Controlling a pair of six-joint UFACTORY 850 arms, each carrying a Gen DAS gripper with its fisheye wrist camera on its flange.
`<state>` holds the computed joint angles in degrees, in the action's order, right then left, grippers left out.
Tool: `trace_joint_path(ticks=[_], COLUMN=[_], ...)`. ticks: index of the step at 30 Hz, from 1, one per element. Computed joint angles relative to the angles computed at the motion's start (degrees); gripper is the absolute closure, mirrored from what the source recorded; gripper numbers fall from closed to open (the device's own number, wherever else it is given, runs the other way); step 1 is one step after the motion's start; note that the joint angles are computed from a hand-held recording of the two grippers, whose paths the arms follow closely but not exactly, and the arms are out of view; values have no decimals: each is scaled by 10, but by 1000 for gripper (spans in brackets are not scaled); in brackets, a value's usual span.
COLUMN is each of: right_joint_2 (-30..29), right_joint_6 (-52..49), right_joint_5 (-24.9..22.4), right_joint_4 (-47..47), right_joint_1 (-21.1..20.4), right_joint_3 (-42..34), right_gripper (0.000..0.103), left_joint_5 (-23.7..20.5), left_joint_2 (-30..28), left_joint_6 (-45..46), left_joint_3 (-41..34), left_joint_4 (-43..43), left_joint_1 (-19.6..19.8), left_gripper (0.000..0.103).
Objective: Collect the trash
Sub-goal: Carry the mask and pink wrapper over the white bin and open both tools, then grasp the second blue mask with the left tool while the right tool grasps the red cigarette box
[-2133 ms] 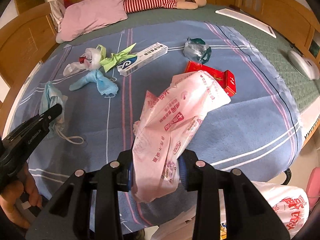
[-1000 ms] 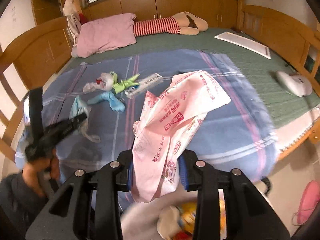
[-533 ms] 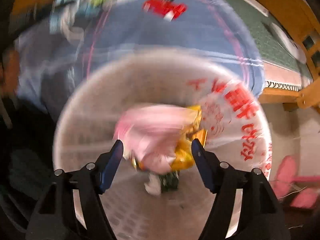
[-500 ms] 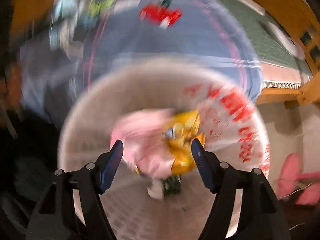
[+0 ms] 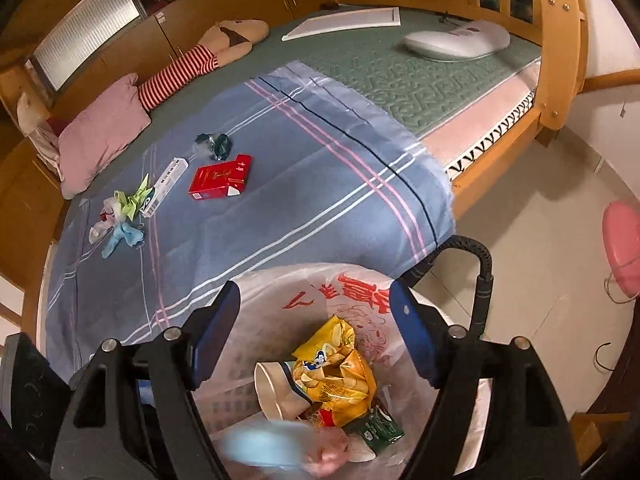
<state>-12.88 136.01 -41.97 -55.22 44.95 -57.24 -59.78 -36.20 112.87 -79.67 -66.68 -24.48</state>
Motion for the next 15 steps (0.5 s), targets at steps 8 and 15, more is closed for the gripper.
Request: trace_joint_path(ticks=[8, 15], right_joint_2=[-28, -108], right_joint_6=[-25, -127], right_joint_5=[19, 97], right_joint_4=[-5, -1], right_joint_1=[-20, -56], right_joint_3=[-28, -121], right_gripper=[27, 27], left_joint_5=[160, 555], left_joint_2=[-35, -44], left_joint_6=[-171, -362], left_joint_3=[-61, -83], left_joint_4=[-177, -214], left_joint_1=[43, 39], left_gripper=[8, 8])
